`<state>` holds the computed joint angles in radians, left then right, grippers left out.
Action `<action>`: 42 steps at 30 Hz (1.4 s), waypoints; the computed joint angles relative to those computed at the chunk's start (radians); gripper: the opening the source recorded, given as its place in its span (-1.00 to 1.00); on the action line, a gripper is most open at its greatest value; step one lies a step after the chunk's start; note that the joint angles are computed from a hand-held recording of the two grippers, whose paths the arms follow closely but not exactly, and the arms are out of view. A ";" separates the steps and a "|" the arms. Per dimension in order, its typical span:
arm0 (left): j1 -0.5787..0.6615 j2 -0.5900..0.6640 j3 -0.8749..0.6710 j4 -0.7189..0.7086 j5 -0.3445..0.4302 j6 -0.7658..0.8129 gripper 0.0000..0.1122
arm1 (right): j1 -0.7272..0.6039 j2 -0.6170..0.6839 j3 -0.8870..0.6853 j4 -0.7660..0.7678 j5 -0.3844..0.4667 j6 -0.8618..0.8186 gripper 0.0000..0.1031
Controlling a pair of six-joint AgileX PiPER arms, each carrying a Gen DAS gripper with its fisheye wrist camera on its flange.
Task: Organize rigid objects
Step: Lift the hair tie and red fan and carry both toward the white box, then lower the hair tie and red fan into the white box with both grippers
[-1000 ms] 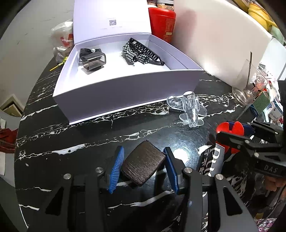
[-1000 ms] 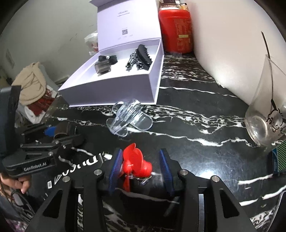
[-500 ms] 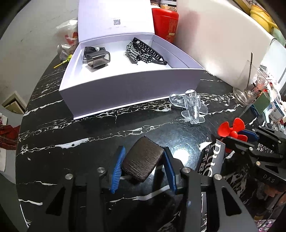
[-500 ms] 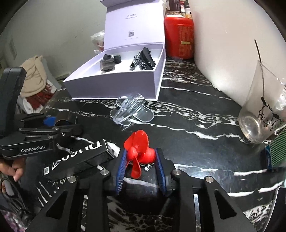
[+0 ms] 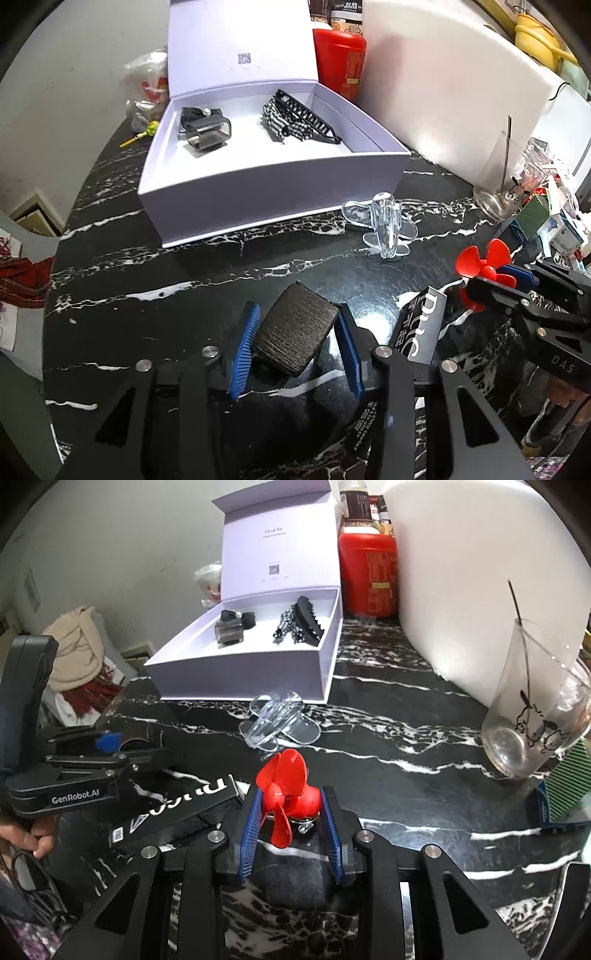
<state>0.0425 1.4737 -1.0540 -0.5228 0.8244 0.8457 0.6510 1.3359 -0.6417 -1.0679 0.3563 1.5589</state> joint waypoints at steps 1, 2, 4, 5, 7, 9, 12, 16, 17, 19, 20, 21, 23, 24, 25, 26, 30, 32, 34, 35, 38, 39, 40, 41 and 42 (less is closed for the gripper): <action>0.000 -0.005 0.000 0.004 0.000 -0.003 -0.27 | 0.003 -0.003 -0.001 0.008 0.003 -0.009 -0.39; 0.000 -0.011 -0.001 0.011 0.000 -0.011 -0.27 | 0.008 -0.008 -0.004 0.031 0.011 -0.034 -0.39; 0.002 -0.021 -0.006 0.024 0.004 -0.028 -0.27 | 0.010 -0.012 -0.010 0.065 0.015 -0.070 -0.39; 0.005 -0.024 -0.012 0.027 0.010 -0.032 -0.27 | 0.009 -0.015 -0.012 0.086 0.010 -0.095 -0.39; 0.017 -0.026 -0.028 0.022 0.033 -0.035 -0.27 | 0.012 -0.018 -0.018 0.101 0.009 -0.115 -0.39; 0.022 -0.029 -0.043 0.018 0.050 -0.042 -0.27 | 0.019 -0.022 -0.031 0.125 0.022 -0.147 -0.39; 0.017 -0.040 -0.065 0.026 0.057 -0.057 -0.27 | 0.020 -0.032 -0.046 0.157 0.030 -0.194 -0.39; 0.002 -0.047 -0.100 0.031 0.078 -0.072 -0.27 | 0.013 -0.037 -0.083 0.216 0.055 -0.290 -0.39; -0.002 -0.049 -0.107 0.031 0.080 -0.074 -0.27 | 0.010 -0.039 -0.089 0.223 0.057 -0.306 -0.39; -0.014 -0.050 -0.123 0.035 0.081 -0.080 -0.27 | 0.000 -0.041 -0.100 0.243 0.054 -0.337 -0.39; -0.020 -0.048 -0.134 0.037 0.083 -0.083 -0.27 | -0.011 -0.042 -0.110 0.268 0.051 -0.373 -0.39; -0.023 -0.046 -0.142 0.038 0.086 -0.087 -0.27 | -0.017 -0.041 -0.118 0.283 0.051 -0.395 -0.39; -0.032 -0.035 -0.166 0.038 0.094 -0.095 -0.27 | -0.031 -0.038 -0.134 0.312 0.048 -0.442 -0.39; -0.035 -0.027 -0.183 0.035 0.101 -0.098 -0.27 | -0.038 -0.036 -0.144 0.328 0.047 -0.468 -0.39; -0.039 -0.019 -0.197 0.034 0.106 -0.102 -0.27 | -0.041 -0.035 -0.151 0.334 0.048 -0.478 -0.39; -0.043 -0.014 -0.206 0.034 0.108 -0.105 -0.27 | -0.050 -0.032 -0.162 0.351 0.044 -0.508 -0.39; -0.055 0.014 -0.252 0.028 0.115 -0.112 -0.27 | -0.082 -0.015 -0.199 0.406 0.027 -0.594 -0.39; -0.062 0.028 -0.275 0.032 0.113 -0.124 -0.27 | -0.097 -0.005 -0.219 0.430 0.021 -0.631 -0.39; -0.066 0.041 -0.299 0.029 0.114 -0.128 -0.27 | -0.114 0.003 -0.235 0.470 0.011 -0.683 -0.39; -0.067 0.048 -0.311 0.027 0.113 -0.130 -0.27 | -0.125 0.009 -0.248 0.495 0.006 -0.714 -0.39; -0.074 0.071 -0.349 0.029 0.114 -0.142 -0.27 | -0.155 0.028 -0.287 0.573 -0.003 -0.813 -0.39; -0.079 0.081 -0.364 0.032 0.114 -0.148 -0.27 | -0.162 0.034 -0.298 0.588 -0.005 -0.835 -0.39; -0.082 0.087 -0.373 0.034 0.113 -0.153 -0.27 | -0.171 0.041 -0.312 0.612 -0.007 -0.865 -0.39; -0.085 0.095 -0.385 0.036 0.112 -0.156 -0.27 | -0.180 0.050 -0.327 0.637 -0.008 -0.898 -0.39; -0.089 0.104 -0.399 0.039 0.111 -0.161 -0.27 | -0.187 0.056 -0.339 0.657 -0.008 -0.922 -0.39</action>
